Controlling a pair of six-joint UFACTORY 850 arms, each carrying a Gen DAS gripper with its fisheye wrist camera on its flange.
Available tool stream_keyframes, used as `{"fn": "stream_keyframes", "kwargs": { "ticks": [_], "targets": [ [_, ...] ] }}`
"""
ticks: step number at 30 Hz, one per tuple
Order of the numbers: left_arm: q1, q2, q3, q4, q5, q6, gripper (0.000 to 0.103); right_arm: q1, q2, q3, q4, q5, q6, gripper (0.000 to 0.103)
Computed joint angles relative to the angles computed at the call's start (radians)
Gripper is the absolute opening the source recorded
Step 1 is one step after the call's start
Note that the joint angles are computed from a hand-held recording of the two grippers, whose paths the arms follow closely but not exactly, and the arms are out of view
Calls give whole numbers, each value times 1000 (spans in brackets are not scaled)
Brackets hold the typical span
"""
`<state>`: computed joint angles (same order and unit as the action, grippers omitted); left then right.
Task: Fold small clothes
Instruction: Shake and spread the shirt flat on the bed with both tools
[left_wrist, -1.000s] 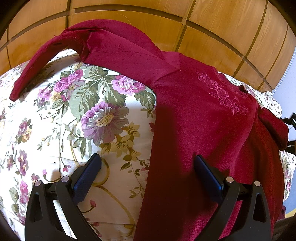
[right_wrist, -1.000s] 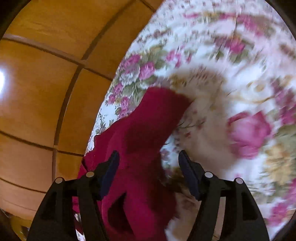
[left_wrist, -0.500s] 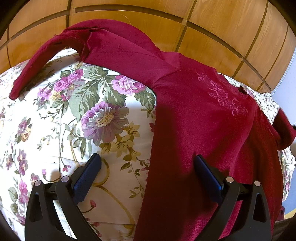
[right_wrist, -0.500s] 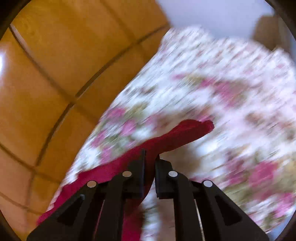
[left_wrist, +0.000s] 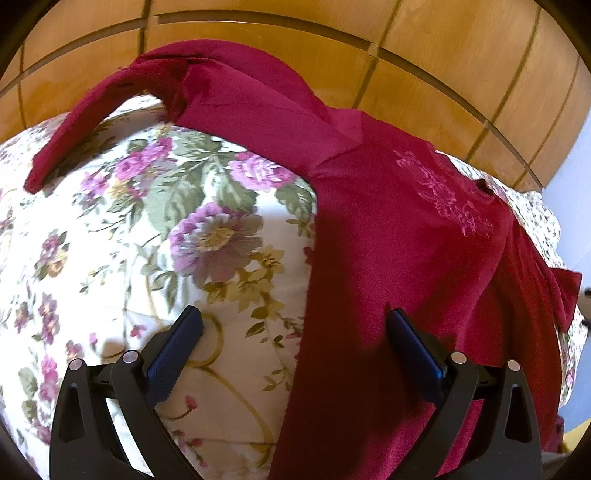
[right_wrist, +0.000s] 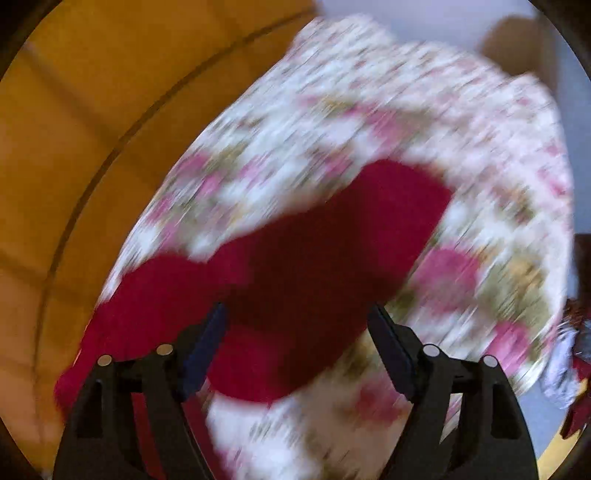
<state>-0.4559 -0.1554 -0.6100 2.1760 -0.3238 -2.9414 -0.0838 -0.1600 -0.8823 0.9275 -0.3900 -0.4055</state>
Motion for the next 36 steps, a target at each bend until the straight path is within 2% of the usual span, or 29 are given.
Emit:
{"fn": "stream_keyframes", "kwargs": {
  "ticks": [2,5,6,7,8,10,12,13,16,18,19,20,23,27,31,33,34,36],
  "targets": [
    [-2,21,11,-63,9,37,99,17,-18,13,87,-118,-110,66],
    [-10,59,42,-87,8,33,98,74,-65,10,62,-220,-141,60],
    [-15,79,59,-79,9,19,95,98,-81,8,44,-239,-140,59],
    [-21,95,74,-80,12,22,88,114,-89,9,34,-248,-139,57],
    [-28,109,84,-110,17,65,81,129,-96,11,29,-252,-141,57],
    [-48,131,102,-216,24,226,76,162,-89,16,6,-226,-143,58],
    [-64,158,128,-244,30,298,76,177,-79,25,33,-244,-190,55],
    [-71,170,140,-238,34,302,76,174,-80,27,57,-267,-212,49],
    [-98,193,170,-225,29,289,76,192,-84,36,69,-316,-247,48],
    [-132,187,174,-275,-8,340,74,228,-84,44,4,-290,-238,32],
    [-144,182,171,-293,-23,362,68,232,-93,37,-8,-295,-234,15],
    [-154,180,170,-298,-32,368,62,229,-94,38,0,-305,-243,13],
    [-160,195,174,-250,-11,331,43,219,-62,33,-21,-294,-261,11],
    [-184,202,174,-300,-20,409,41,222,17,72,-255,-181,-107,11],
    [-200,202,186,-273,-41,368,41,214,-45,59,-365,-196,5,12],
    [-204,205,189,-276,-47,367,41,233,-58,46,-408,-187,58,17],
    [-198,209,191,-263,-39,354,43,246,-54,40,-437,-175,91,24],
    [-171,222,195,-207,-6,295,61,278,-21,47,-544,-107,200,47]
  ]
}}
